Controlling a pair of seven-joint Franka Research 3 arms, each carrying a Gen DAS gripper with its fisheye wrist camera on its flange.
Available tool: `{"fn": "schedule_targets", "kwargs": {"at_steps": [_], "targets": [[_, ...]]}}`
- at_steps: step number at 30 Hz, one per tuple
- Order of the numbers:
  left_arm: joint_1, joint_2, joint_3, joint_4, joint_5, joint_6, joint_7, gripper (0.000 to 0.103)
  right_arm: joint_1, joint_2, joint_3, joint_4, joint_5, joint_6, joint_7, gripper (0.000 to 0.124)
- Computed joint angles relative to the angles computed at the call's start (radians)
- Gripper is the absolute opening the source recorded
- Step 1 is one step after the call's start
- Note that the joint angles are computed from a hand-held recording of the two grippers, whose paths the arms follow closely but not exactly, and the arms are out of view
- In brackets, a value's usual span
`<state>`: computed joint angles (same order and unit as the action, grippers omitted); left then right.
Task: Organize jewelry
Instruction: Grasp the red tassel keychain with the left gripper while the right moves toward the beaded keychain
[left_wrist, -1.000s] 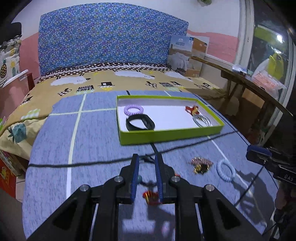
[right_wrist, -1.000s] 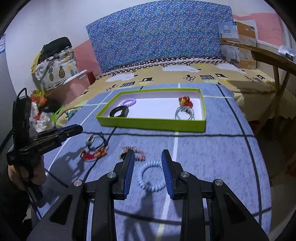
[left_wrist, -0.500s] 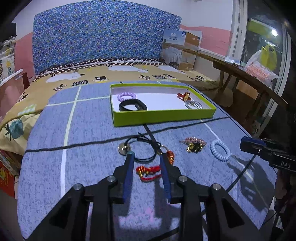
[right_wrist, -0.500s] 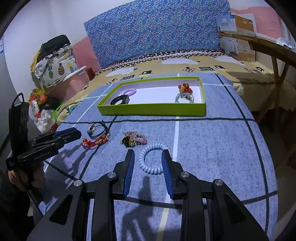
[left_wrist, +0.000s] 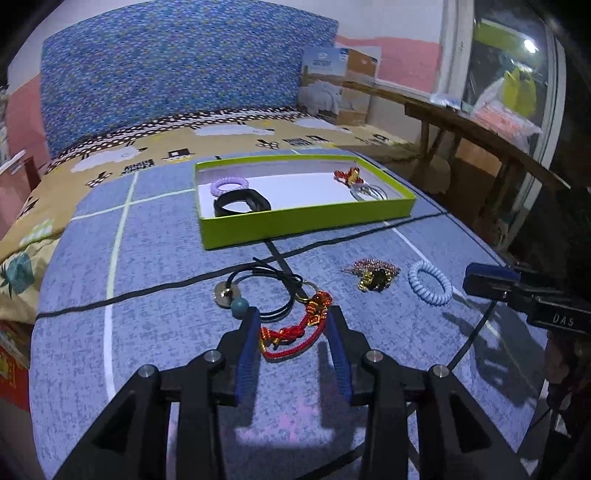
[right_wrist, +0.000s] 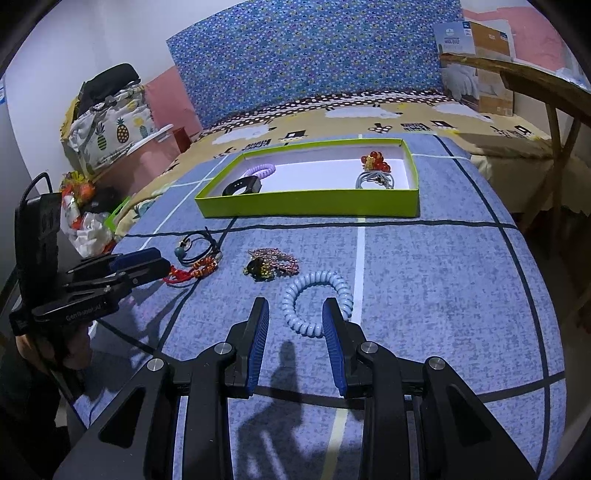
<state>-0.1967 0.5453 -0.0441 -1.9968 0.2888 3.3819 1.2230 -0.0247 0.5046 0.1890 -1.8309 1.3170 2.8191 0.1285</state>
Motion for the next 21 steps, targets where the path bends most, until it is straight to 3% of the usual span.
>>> {"fn": "schedule_targets", "kwargs": {"at_steps": [3,10,13,16,21], "targets": [[-0.01,0.009,0.007,0.025,0.018,-0.02,0.027,0.039,0.003,0.006,-0.004,0.007,-0.008,0.014,0.018,0.031],[0.119,0.039,-0.144,0.073,0.095,-0.106,0.078,0.039,-0.003,0.021,0.003,0.028,-0.035,0.034,0.042,0.031],[0.131,0.047,-0.167,0.09,0.1,-0.145,0.098,0.039,-0.003,0.031,0.01,0.046,-0.058,0.033,0.038,0.031],[0.107,0.056,-0.15,0.115,0.092,-0.198,0.107,0.038,0.001,0.045,0.014,0.067,-0.096,0.027,0.048,0.031],[0.032,0.055,-0.074,0.13,0.084,-0.226,0.081,0.037,0.005,0.07,0.015,0.093,-0.18,0.015,0.081,0.031]]}}
